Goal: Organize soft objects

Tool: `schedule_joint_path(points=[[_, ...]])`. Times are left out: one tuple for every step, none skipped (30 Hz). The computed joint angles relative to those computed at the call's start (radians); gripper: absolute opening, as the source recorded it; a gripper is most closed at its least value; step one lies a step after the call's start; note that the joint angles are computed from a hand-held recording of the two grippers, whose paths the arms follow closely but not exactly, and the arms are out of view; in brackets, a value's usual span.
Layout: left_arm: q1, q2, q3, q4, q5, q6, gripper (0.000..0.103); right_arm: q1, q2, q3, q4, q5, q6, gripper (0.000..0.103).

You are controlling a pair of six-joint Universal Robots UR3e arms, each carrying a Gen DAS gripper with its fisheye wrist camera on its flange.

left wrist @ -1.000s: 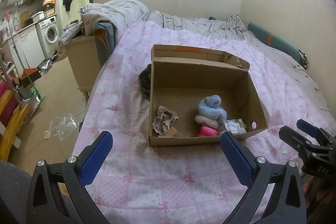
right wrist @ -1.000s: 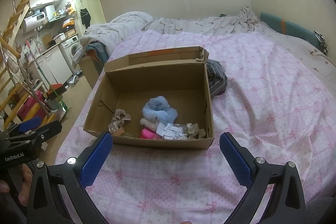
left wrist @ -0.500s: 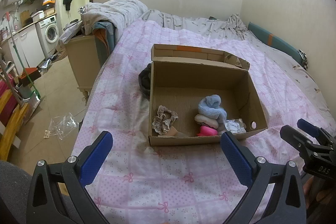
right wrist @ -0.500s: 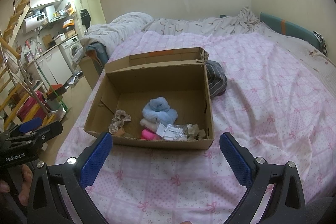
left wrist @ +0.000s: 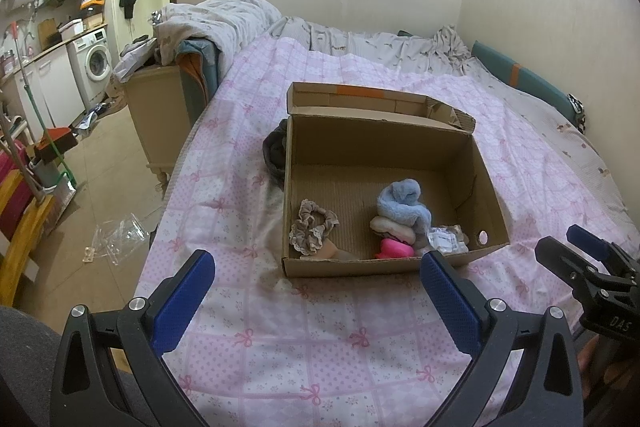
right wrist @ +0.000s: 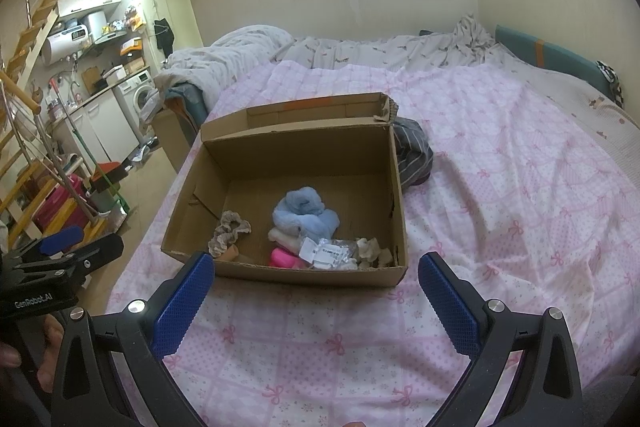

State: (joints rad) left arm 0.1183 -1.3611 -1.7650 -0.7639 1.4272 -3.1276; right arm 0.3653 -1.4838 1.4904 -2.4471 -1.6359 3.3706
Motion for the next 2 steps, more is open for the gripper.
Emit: schedule_joint_path(points=[[-0.001,-0.001,0.002,-0.001,0.002,-0.001,0.103,0.001,0.0,0.001,-0.001,-0.001,0.001,0.103],[0.0,-0.001,0.002,-0.001,-0.002,-0.001,0.103,0.001,0.0,0.001,-0.001,-0.001,0.001,0.103]])
